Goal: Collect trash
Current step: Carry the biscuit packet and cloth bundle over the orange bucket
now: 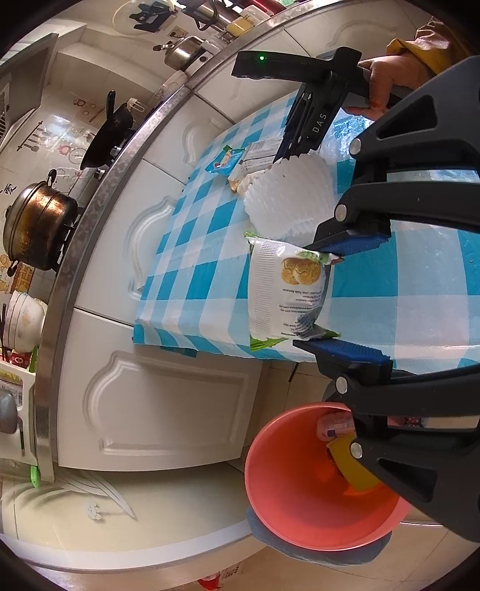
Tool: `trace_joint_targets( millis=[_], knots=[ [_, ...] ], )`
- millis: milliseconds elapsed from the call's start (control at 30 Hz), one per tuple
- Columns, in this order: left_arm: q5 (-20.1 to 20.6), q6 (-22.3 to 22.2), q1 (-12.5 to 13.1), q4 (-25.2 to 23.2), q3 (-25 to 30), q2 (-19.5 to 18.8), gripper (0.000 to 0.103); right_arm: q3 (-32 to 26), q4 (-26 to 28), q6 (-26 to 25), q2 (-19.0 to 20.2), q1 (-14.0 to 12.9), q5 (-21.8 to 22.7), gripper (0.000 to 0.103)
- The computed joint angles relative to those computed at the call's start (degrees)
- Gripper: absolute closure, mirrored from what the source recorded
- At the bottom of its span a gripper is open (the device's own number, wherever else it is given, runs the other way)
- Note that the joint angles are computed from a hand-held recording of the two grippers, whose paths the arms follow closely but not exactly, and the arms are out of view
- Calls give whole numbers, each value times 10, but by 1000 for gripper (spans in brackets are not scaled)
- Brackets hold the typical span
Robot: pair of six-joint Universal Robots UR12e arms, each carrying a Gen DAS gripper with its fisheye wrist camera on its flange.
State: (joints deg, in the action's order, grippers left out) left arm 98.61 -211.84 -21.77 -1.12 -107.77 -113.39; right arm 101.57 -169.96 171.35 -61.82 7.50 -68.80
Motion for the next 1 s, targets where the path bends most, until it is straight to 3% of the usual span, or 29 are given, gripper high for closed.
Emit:
trace_joint_targets(
  millis=[600, 1000],
  knots=[
    [6, -23, 12, 39, -44, 19, 61, 9, -49, 64, -24, -16, 24, 73],
    [60, -39, 24, 19, -73, 42, 61, 5, -63, 60, -44, -1, 53, 72]
  ],
)
